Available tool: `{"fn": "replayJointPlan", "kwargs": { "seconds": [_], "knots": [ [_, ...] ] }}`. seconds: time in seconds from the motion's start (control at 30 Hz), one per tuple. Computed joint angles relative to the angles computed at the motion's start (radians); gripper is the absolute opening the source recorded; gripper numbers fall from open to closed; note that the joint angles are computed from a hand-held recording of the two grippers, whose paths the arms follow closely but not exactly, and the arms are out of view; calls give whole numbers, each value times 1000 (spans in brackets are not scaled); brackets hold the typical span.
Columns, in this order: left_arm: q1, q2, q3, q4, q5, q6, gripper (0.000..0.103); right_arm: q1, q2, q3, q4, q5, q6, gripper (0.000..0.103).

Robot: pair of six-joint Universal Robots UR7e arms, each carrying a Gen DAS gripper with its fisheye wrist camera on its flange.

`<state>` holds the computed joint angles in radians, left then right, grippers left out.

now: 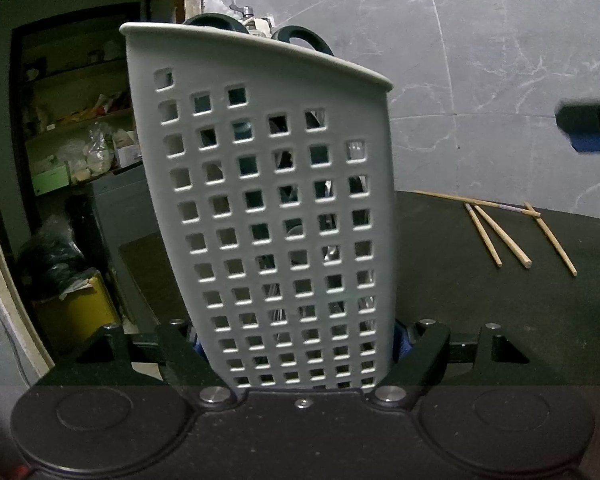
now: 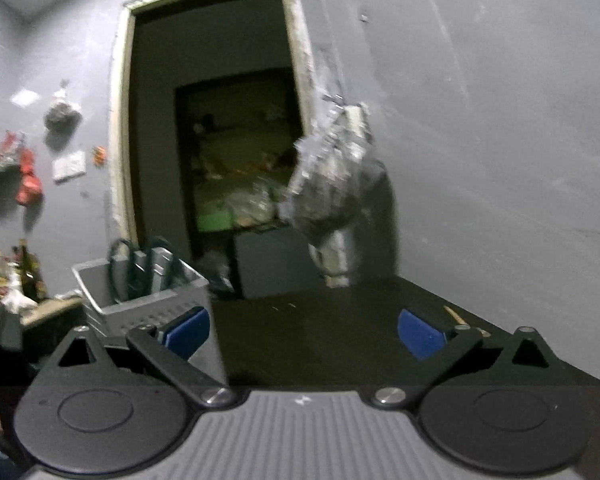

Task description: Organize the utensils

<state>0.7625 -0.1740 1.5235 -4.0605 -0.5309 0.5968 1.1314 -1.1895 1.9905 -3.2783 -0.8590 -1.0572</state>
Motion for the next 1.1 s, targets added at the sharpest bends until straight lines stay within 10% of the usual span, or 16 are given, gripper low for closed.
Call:
{"fn": "replayJointPlan", "kwargs": {
  "seconds": [0.67, 1.1],
  "knots": [
    [-4, 5, -11, 2, 12, 17, 82, 66, 80, -117, -17, -490, 170, 103],
    [-2, 2, -8, 5, 5, 8, 83, 145, 173, -303, 18, -638, 122, 103]
  ]
}}
